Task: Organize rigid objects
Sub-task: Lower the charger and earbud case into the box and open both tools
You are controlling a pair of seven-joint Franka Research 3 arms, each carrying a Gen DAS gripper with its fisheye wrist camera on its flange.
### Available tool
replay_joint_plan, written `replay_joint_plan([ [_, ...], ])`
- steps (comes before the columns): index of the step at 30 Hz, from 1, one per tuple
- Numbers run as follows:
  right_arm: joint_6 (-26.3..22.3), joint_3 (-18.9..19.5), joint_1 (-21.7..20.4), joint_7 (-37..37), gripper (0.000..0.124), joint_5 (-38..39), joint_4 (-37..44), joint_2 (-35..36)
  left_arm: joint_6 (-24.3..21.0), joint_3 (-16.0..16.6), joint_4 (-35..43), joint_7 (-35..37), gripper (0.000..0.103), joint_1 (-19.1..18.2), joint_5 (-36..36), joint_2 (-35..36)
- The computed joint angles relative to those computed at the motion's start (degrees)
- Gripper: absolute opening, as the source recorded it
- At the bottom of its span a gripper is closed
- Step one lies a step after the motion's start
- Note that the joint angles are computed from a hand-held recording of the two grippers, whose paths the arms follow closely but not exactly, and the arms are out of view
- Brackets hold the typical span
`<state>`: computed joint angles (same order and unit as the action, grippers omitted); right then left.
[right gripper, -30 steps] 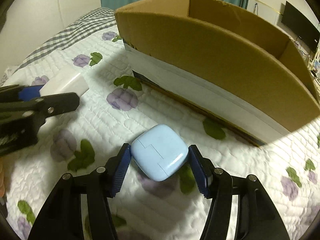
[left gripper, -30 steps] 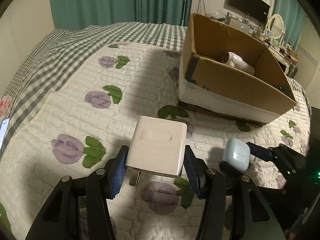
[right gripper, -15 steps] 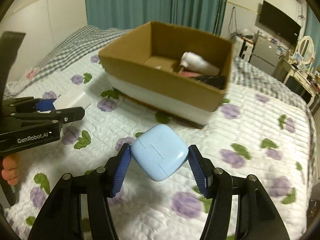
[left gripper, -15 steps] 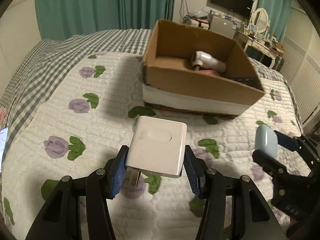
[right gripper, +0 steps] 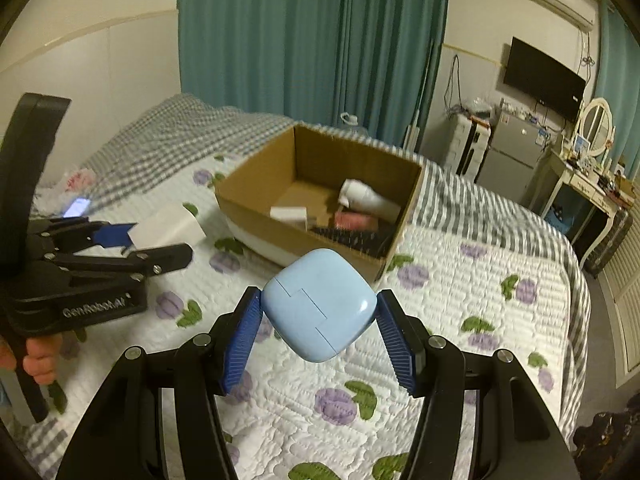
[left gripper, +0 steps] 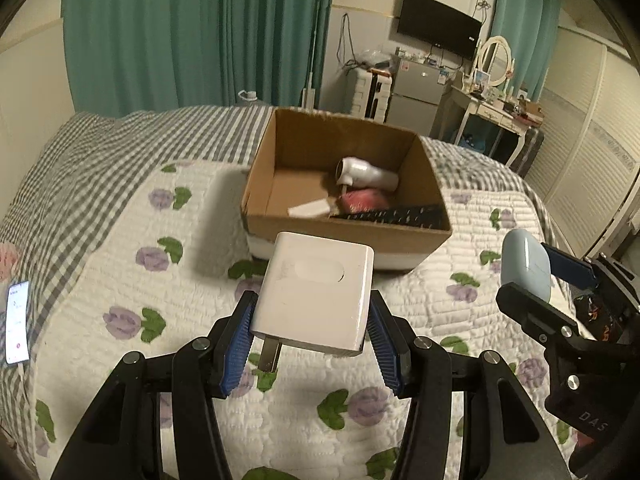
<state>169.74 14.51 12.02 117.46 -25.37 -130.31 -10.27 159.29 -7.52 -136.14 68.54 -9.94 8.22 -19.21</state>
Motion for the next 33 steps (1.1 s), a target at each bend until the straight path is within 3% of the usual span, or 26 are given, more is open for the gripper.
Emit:
replay_joint_plan([
  [9, 0.0, -2.4, 1.1, -3.5, 0.058, 1.9, 7.4, 4.2, -0.7, -0.3, 10.5, 2.4, 0.055, 1.2, 0.9, 7.6],
  [13, -0.6, -4.8, 2.7, -4.3, 0.058, 1.1, 13.4, 8.7, -1.3, -1.1, 17.0, 2.4, 0.055, 2.7, 4.0, 13.2],
  [19, -1.4, -9.6, 6.0, -8.7, 0.058, 5.9, 24.1, 17.5, -2.5, -1.4, 26.7, 1.6, 0.055, 3.7, 8.3, 22.5],
  [27, -3.8, -13.4, 8.8, -15.3, 0.058, 14.1, 36.6, 29.4, -0.7, -1.1, 33.2, 3.5, 0.055, 3.7, 9.5, 31.3],
  [33, -6.0, -16.3, 10.7, -18.8, 0.058, 18.9, 44.5, 37.0, -2.4, -1.2, 38.2, 5.8, 0.055, 3.5, 9.8, 36.7],
])
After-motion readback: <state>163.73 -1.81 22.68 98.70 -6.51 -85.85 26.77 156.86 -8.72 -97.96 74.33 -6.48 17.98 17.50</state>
